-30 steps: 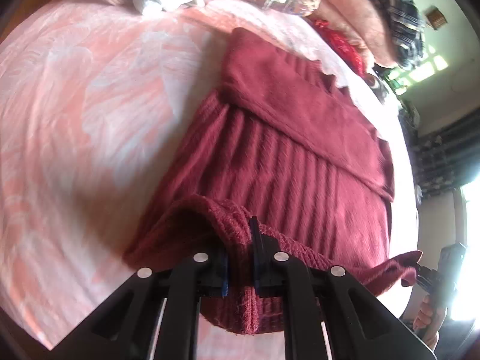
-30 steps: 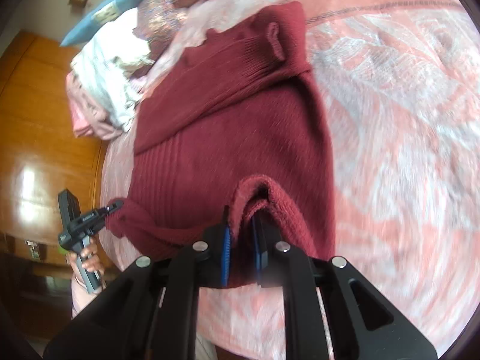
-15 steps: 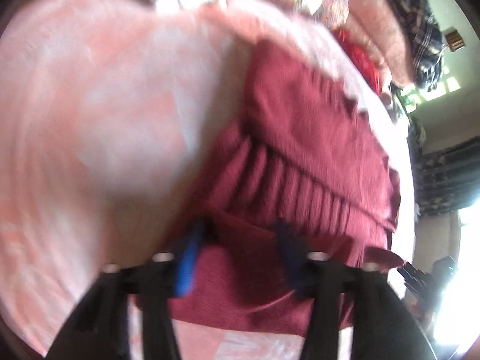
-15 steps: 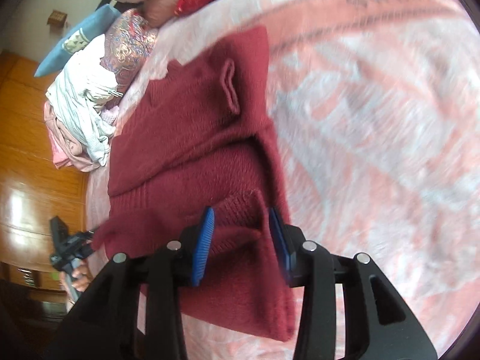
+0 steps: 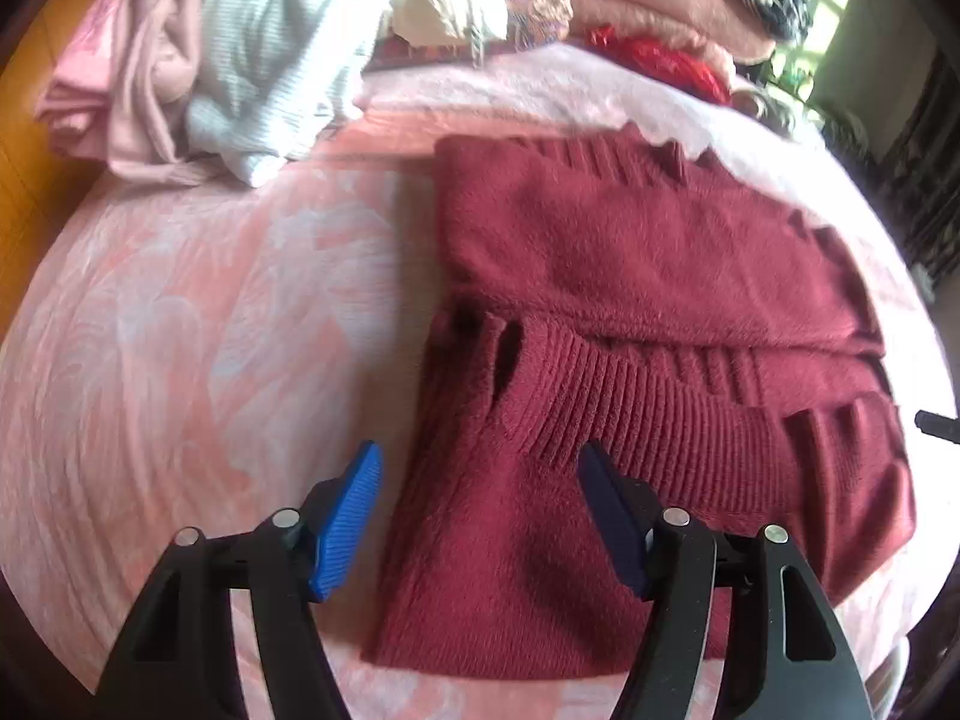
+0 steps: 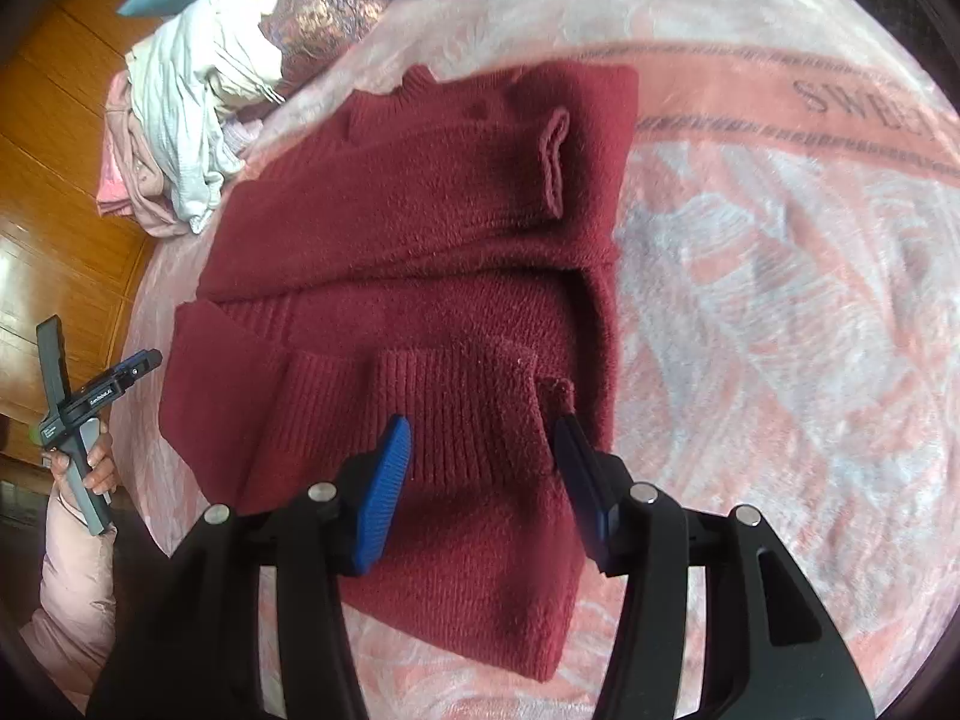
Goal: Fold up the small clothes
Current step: 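Grasp the sweater hem with the left gripper while the right gripper grasps it too, folding toward the collar, then grasp the ribbed hem with both grippers and lift it toward the collar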
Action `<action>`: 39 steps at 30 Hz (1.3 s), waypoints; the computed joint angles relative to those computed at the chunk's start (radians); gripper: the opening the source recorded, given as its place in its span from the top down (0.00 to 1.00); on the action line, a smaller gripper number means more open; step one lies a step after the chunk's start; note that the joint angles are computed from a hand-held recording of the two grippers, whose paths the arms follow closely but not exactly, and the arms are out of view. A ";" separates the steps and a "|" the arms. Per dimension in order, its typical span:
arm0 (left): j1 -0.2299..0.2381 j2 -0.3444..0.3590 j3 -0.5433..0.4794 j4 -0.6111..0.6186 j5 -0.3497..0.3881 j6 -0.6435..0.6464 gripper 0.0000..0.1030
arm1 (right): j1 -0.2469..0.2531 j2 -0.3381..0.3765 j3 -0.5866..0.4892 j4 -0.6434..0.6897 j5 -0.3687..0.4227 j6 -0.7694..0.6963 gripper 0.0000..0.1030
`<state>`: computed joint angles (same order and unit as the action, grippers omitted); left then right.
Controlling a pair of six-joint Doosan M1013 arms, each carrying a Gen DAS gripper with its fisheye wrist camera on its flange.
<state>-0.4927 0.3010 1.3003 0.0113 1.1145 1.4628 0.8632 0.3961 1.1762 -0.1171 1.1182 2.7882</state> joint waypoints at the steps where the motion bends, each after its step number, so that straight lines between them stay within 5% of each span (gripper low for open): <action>1: -0.003 0.008 -0.005 0.009 0.006 0.001 0.33 | -0.004 0.006 -0.004 0.006 0.011 -0.007 0.50; 10: -0.022 0.058 -0.036 0.056 0.045 0.020 0.33 | -0.010 0.060 -0.055 0.013 0.122 -0.079 0.34; 12: -0.027 0.064 -0.036 0.053 0.050 0.032 0.37 | -0.002 0.078 -0.077 -0.011 0.142 -0.096 0.50; 17: -0.013 0.070 -0.039 -0.020 0.056 0.055 0.79 | 0.013 0.112 -0.134 -0.050 0.201 -0.165 0.77; 20: -0.007 0.066 -0.037 -0.027 0.048 0.050 0.82 | 0.016 0.100 -0.121 -0.061 0.181 -0.161 0.89; 26: -0.007 0.061 -0.029 0.016 0.034 0.026 0.55 | 0.008 0.086 -0.094 -0.041 0.140 -0.146 0.85; 31: -0.007 0.075 -0.046 0.000 0.058 0.035 0.51 | 0.000 0.085 -0.084 -0.015 0.124 -0.155 0.69; 33: -0.003 0.082 -0.053 -0.022 0.067 0.033 0.54 | 0.002 0.087 -0.086 -0.021 0.125 -0.154 0.72; 35: 0.007 0.088 -0.058 -0.066 0.071 0.046 0.71 | 0.003 0.081 -0.078 -0.024 0.111 -0.149 0.79; 39: 0.007 0.073 -0.040 -0.078 0.052 0.045 0.86 | 0.014 0.052 -0.040 -0.047 0.056 -0.131 0.90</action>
